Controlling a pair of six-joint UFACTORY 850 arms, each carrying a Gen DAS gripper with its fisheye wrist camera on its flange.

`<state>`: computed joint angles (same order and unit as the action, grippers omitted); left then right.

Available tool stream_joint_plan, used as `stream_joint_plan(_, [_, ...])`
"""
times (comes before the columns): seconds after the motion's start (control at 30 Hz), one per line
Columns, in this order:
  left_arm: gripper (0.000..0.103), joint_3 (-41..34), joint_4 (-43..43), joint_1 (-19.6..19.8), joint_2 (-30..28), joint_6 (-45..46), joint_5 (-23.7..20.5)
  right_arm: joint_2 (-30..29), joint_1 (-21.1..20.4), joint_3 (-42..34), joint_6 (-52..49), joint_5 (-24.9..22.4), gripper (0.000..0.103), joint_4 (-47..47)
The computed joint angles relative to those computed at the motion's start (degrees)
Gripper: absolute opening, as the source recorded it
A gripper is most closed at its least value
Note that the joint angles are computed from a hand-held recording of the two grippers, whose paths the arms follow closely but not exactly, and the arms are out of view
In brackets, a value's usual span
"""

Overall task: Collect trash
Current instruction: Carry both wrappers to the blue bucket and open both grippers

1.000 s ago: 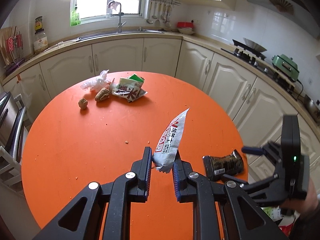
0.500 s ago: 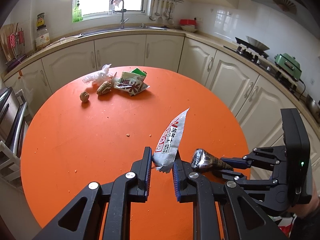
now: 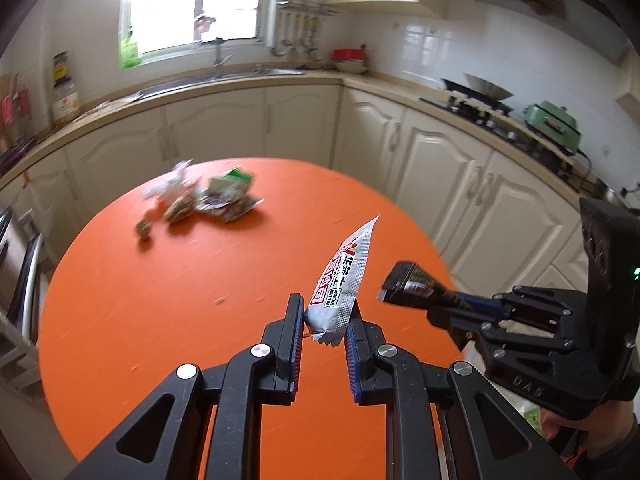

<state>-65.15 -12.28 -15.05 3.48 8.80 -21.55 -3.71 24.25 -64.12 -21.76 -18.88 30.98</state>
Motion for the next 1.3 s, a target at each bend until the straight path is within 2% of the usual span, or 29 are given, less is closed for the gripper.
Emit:
stream_joint_plan(0.27, [0.015,-7.38,-4.22,-8.33,-6.41,5.8,0.18,8.42,-7.81,5.7,15.43,1.63,0.017,-13.32])
stream_joint_plan(0.4, [0.015,-12.82,-8.66,-12.01,-12.08,10.22,-2.0,11.19,-12.59,8.68,22.59,1.09,0.017,-19.44])
stream_joint_plan(0.53, [0.015,-18.61,-11.51,-15.56,-18.75,13.39,-5.03,12.55,-17.83,12.17,26.07,0.5,0.017,-21.09])
stream_joint_plan(0.73, [0.015,-29.4,-8.64,-18.09,-31.13,11.52,-12.74,9.0,-25.22,15.96,21.52,0.14,0.017,-12.99])
stream_joint_plan(0.87, [0.015,-39.62,-8.25,-17.74,-41.12,9.61,-20.09,3.77,-28.8,17.3,15.69,0.87,0.018,-2.94])
stream_joint_plan(0.93, [0.015,-45.26,-8.04,-17.66,-45.94,8.79,-23.64,1.61,-29.88,17.43,14.29,1.27,0.021,0.33])
stream_joint_plan(1.03, [0.017,-55.27,-6.76,-17.97,-53.38,6.9,-28.77,-2.01,-32.12,17.18,6.79,1.16,0.027,11.2])
stream_joint_plan(1.07, [0.02,-58.71,-6.15,-17.93,-55.93,5.98,-30.85,-2.98,-32.74,17.14,5.2,0.84,0.03,13.73])
stream_joint_plan(1.1, [0.028,-61.28,-5.25,-18.1,-57.79,4.86,-32.17,-3.92,-33.42,17.13,3.74,0.54,0.035,16.39])
stream_joint_plan(1.13, [0.035,-64.45,-4.96,-17.97,-60.07,4.51,-34.13,-4.31,-33.7,17.19,3.88,0.79,0.046,17.02])
stream_joint_plan(1.17, [0.051,-66.77,-5.04,-17.8,-61.65,4.34,-35.57,-4.38,-33.86,17.34,4.47,1.0,0.051,17.03])
stream_joint_plan(1.2, [0.066,-69.0,-4.46,-17.82,-63.04,3.61,-36.34,-4.34,-34.07,17.6,5.66,1.25,0.064,16.76])
stream_joint_plan(1.23, [0.071,-69.75,-3.49,-17.78,-63.52,2.87,-35.94,-4.29,-34.32,17.75,6.4,1.54,0.078,16.67])
stream_joint_plan(1.3, [0.084,-70.2,-1.83,-17.58,-63.73,1.56,-34.9,-3.79,-34.37,18.34,7.22,2.41,0.092,16.96])
